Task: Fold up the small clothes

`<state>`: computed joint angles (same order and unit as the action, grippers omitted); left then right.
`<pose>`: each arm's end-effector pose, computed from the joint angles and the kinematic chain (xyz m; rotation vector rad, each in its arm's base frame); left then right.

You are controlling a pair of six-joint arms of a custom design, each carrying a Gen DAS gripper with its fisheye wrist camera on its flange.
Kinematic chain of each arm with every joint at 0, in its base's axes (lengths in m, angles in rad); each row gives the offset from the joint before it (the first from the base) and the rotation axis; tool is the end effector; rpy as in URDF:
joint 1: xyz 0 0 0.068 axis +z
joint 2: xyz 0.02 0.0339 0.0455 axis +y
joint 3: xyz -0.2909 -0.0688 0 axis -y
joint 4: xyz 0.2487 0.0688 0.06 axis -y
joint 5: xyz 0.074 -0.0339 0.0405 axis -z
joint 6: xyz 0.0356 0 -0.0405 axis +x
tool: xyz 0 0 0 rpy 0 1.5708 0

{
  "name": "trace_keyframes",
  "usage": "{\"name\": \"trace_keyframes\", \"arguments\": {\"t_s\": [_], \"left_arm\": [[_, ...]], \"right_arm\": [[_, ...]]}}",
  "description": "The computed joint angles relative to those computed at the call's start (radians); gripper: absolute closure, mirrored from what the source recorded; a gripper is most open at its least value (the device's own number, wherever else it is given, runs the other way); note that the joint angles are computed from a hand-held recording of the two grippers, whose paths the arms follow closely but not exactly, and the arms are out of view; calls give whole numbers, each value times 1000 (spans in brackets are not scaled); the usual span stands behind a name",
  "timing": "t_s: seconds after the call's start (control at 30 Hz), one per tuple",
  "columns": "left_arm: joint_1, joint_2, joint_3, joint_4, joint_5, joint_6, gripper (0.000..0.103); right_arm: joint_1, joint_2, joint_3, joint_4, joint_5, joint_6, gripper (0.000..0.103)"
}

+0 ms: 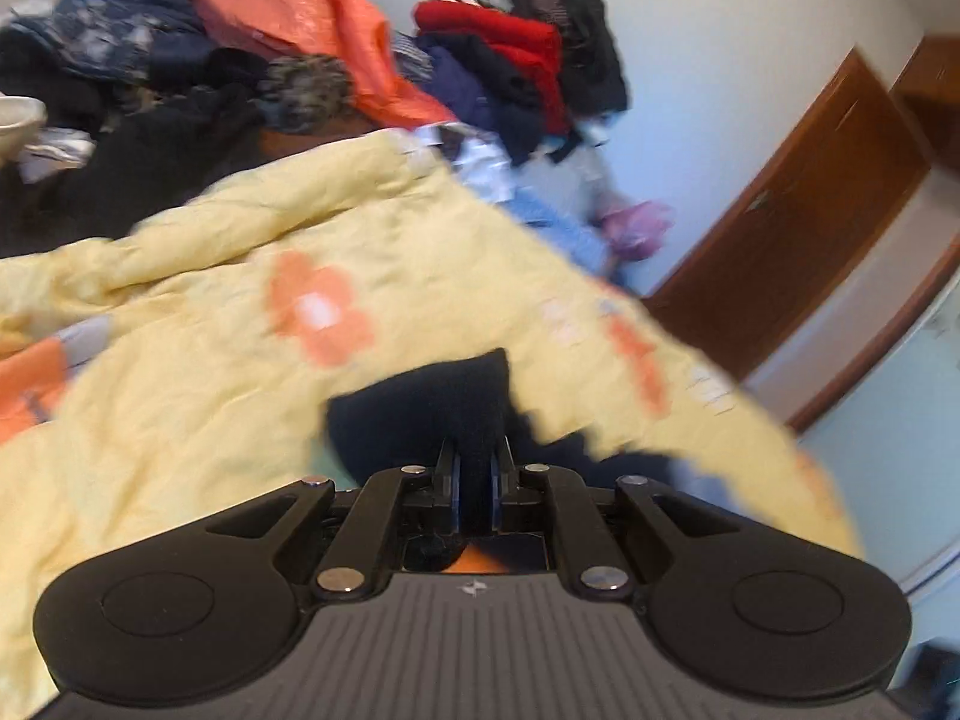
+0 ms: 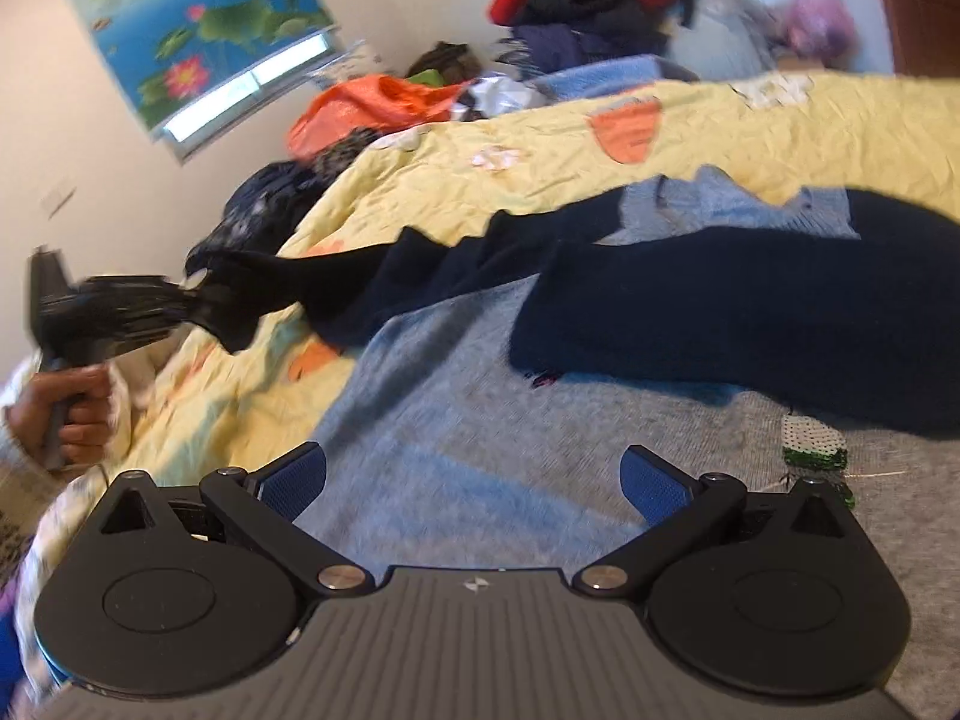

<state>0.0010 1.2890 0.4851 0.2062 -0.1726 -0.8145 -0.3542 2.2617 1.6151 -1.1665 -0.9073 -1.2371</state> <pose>0.2450 0.0064 0.1941 -0.9515 1.9525 -0.2817 0.4008 -0.1183 0.1426 -0.9148 2.2761 1.0485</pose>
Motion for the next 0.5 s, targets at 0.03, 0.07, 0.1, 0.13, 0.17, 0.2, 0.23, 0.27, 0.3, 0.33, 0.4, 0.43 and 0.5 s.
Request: {"name": "trace_keyframes", "arguments": {"t_s": [0.03,0.07,0.1,0.13,0.17,0.2,0.23,0.27,0.3,0.33,0.4,0.43,0.5], "left_arm": [[-3,3,50,-40,16,-10,95],[-7,19,109,-80,36,-20,95],[-16,45,172,-116,55,-31,95],[-28,78,237,-150,68,-43,95],[-42,118,308,-185,86,-57,95],[-58,164,378,-210,106,-68,95],[-79,214,453,-240,112,-79,95],[-102,268,530,-269,115,-92,95],[-121,322,601,-287,129,-104,95],[-138,379,671,-301,142,-115,95],[-180,501,818,-336,157,-121,95],[-199,564,891,-355,163,-121,95],[-232,686,1021,-372,177,-134,95]], "right_arm": [[2,12,20,-1,-6,29,0],[1,20,38,3,-10,55,0],[-2,29,56,4,-15,70,0],[-7,42,87,-14,-21,69,0],[-12,56,119,-36,-26,63,0],[-18,67,147,-52,-30,60,0],[-24,77,175,-64,-33,58,0],[-28,91,209,-81,-33,57,0],[-31,107,246,-100,-35,54,0],[-35,118,268,-105,-36,54,0],[-43,134,302,-105,-37,52,0],[-48,147,325,-112,-38,50,0],[-53,173,363,-121,-40,64,0]]}}
